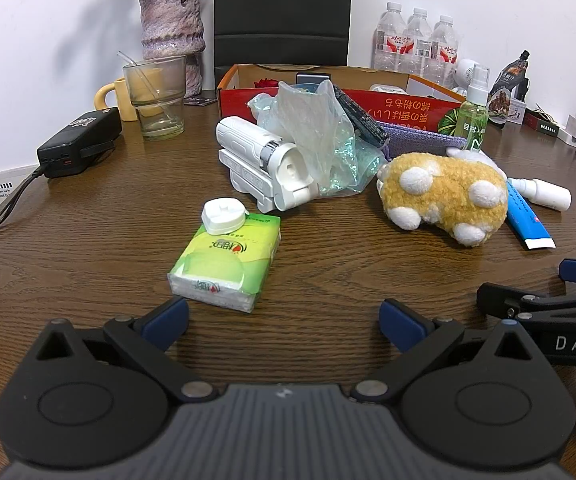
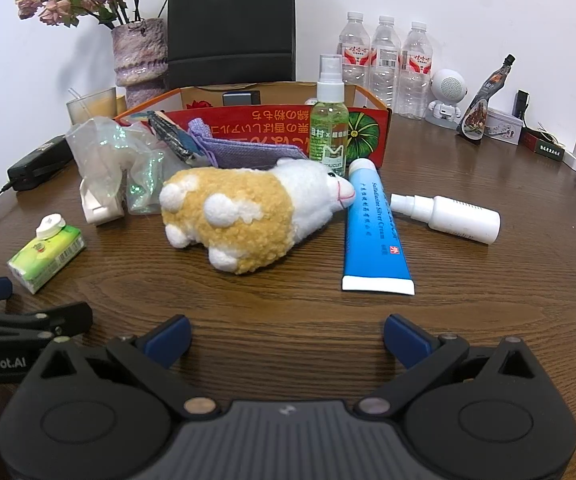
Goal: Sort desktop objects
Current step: 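Bring the right gripper back over the desk toward the blue tube, then grasp the blue ointment tube with the right gripper while the left grasps the green tissue pack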
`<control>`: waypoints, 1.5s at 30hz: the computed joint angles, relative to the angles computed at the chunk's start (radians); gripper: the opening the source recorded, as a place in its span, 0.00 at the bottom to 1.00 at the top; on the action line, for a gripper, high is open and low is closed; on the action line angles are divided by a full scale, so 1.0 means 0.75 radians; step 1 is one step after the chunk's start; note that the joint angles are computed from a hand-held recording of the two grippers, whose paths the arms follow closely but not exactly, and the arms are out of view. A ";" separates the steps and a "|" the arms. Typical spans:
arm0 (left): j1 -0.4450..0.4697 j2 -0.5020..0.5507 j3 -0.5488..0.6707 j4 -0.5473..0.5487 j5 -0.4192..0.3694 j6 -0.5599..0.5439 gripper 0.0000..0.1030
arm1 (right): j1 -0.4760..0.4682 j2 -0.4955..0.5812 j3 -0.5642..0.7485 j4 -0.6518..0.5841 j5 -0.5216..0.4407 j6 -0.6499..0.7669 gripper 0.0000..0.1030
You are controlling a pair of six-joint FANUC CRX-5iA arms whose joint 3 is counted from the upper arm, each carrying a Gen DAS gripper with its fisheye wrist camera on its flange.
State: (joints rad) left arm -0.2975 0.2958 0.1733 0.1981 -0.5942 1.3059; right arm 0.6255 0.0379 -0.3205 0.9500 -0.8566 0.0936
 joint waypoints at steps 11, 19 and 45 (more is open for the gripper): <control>0.000 0.001 0.001 0.001 0.000 -0.001 1.00 | -0.003 -0.001 0.000 -0.004 0.009 0.017 1.00; 0.004 -0.006 -0.012 0.013 0.016 -0.009 1.00 | -0.006 -0.003 0.000 -0.007 0.017 0.026 1.00; 0.127 0.402 0.607 0.623 -0.879 -0.215 0.45 | -0.155 0.024 0.185 -0.287 -0.069 0.315 0.35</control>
State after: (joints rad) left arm -0.2025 0.5975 0.6283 0.6655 -1.2537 1.1443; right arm 0.5095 0.0561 -0.1817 0.7347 -0.9082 0.3300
